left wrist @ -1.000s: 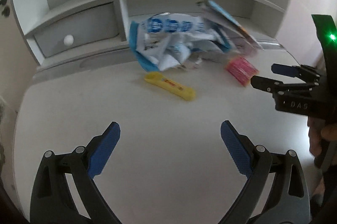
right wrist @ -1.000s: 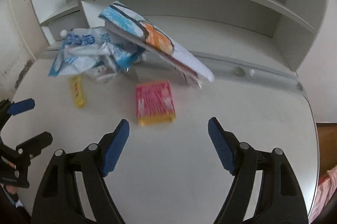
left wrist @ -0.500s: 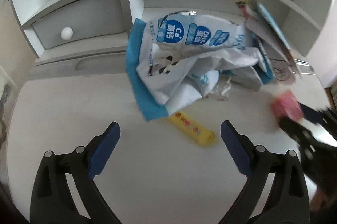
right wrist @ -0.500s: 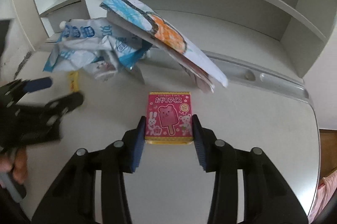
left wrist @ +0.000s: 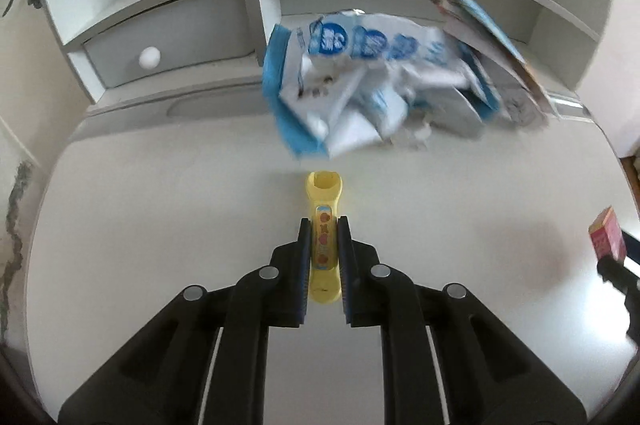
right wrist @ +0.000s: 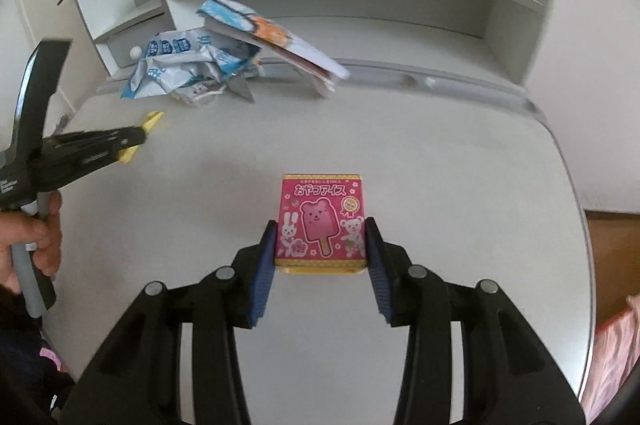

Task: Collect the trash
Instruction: 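Grasp the yellow snack stick with the left tool while the right tool grasps the pink box, then carry snack stick and pink box over the bin and open both tools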

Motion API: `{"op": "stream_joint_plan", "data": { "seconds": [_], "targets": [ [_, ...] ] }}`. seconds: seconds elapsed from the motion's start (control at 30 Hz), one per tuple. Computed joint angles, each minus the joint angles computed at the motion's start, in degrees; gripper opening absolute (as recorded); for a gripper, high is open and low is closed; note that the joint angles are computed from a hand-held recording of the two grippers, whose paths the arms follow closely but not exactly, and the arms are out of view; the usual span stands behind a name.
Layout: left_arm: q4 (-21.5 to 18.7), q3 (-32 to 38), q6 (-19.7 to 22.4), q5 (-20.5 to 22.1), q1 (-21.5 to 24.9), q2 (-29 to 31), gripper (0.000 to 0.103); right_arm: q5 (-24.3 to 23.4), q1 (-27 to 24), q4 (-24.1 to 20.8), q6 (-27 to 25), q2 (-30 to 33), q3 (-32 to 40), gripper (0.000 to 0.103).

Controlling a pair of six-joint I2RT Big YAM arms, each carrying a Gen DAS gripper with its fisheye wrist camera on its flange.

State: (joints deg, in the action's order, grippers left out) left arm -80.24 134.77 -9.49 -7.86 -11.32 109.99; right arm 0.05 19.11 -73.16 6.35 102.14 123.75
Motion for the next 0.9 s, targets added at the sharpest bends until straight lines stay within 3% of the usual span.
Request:
{"op": "stream_joint_plan", "data": {
  "seconds": [0.13, 0.3, 0.57, 0.73, 0.9],
  "targets": [
    [3.3, -8.2, 2.2, 1.5, -2.1, -6.2, 0.012, 2.0, -1.7, 3.1, 3.7, -8.2, -10.4, 0.042],
    [5.8, -11.9, 4.4, 4.7, -9.6, -9.6, 0.012, 4.7, -6.8, 5.8, 9.1, -20.0, -24.3, 0.042],
    [6.6, -5.6, 8.3, 11.1, -25.1, -4.9, 0.012, 7.9, -22.1, 4.5, 16.5, -38.6, -43.6, 0.042],
    [4.5, 0.8, 12.1, 15.3, -34.1, 0.2, 0.012, 6.1, -33.3, 2.6, 17.3, -46.1, -51.9, 0.042],
    [1.1, 7.7, 16.9, 18.6, -42.0, 6.2, 0.012, 1.2, -45.5, 0.6, 16.1, -51.2, -59.0, 0.042]
  ]
}}
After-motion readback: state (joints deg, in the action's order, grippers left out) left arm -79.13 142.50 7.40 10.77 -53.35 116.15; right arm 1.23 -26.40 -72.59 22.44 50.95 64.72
